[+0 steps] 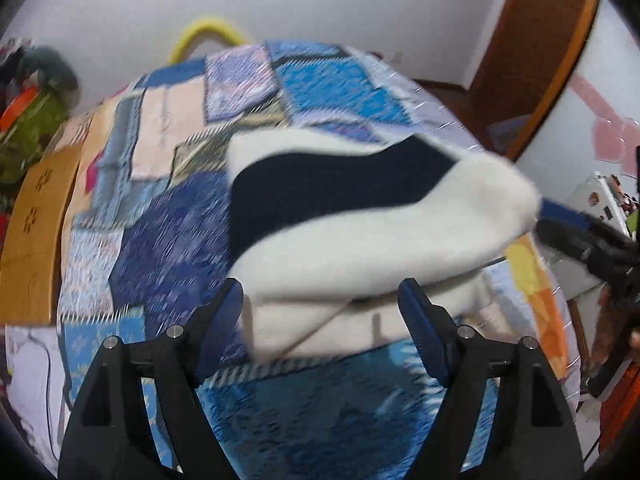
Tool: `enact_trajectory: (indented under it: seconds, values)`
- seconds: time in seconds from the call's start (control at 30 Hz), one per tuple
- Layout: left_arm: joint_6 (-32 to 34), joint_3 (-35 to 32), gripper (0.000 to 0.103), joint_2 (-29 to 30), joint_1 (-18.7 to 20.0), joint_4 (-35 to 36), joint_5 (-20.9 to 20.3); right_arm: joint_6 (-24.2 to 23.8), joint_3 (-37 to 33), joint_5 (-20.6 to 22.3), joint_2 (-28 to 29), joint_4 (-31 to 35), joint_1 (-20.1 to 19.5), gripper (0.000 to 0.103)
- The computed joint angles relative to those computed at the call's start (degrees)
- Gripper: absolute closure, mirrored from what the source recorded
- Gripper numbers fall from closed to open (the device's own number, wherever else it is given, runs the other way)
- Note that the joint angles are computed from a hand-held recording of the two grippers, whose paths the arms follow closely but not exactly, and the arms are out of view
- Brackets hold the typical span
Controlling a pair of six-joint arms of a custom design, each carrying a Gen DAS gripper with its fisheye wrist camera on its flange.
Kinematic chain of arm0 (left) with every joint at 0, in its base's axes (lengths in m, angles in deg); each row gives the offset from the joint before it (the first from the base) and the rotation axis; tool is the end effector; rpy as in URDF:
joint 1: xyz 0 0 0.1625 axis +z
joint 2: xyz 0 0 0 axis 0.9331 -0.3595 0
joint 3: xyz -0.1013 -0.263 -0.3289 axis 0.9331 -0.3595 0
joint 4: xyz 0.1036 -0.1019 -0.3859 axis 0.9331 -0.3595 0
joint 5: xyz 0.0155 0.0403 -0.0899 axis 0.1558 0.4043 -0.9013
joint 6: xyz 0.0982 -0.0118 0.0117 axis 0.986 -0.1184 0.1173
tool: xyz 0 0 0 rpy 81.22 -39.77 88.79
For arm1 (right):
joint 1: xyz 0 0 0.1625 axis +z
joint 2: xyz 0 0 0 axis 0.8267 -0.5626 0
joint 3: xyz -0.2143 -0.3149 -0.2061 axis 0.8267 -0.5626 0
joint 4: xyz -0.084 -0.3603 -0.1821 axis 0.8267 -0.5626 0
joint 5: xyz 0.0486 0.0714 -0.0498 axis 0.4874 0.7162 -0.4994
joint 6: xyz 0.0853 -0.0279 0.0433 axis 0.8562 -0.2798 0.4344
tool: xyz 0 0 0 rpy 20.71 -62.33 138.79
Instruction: Fold small clothes
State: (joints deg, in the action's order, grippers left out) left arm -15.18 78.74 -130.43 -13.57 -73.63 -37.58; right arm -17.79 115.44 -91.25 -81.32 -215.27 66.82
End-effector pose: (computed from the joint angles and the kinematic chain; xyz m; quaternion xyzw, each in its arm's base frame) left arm -0.1357 -0.5357 0.3345 0.2570 0.9106 -0.1694 0.2760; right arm 0.3778 -0.4399 0.1422 0.1477 -0.9186 0.3288 0.1621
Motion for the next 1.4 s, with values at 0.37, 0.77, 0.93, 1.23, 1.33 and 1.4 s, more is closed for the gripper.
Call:
enact_trajectory:
  seconds: [0.37, 0.77, 0.93, 1.23, 1.33, 1.4]
  values:
    - [-0.86, 0.17, 0.024, 0.28, 5.14, 1.77, 0.24, 0.71, -3.14, -0.18, 3.56, 2.69, -0.61, 0.062]
    - [0.31, 0.55, 0.022, 1.13, 7.46, -1.73, 2.79, -2.77, -3.75, -1.9, 3.79, 2.57, 1.17, 0.085]
    - [-1.86, 0.42, 0.022, -0.47, 8.89, -2.77, 1.07, -3.27, -2.97, -1.39, 3.26, 1.85, 1.63, 0.086]
    - [-4.07, 0.32, 0.022, -2.34, 10.62, -1.35, 0.4, 0.95, 1.2, -0.01, 2.69, 2.04, -0.1, 0.086]
    - [-4.61, 0.43, 0.022, -2.7, 10.58, -0.37, 0.2, 2.26, 2.61, 0.46, 2.46, 1.35, -0.39, 0.086]
    - [-4.52, 0.73, 0.022, -3.25, 10.14, 0.0, 0.8, 3.18, 3.49, 0.99, 2.01, 0.46, -0.5, 0.083]
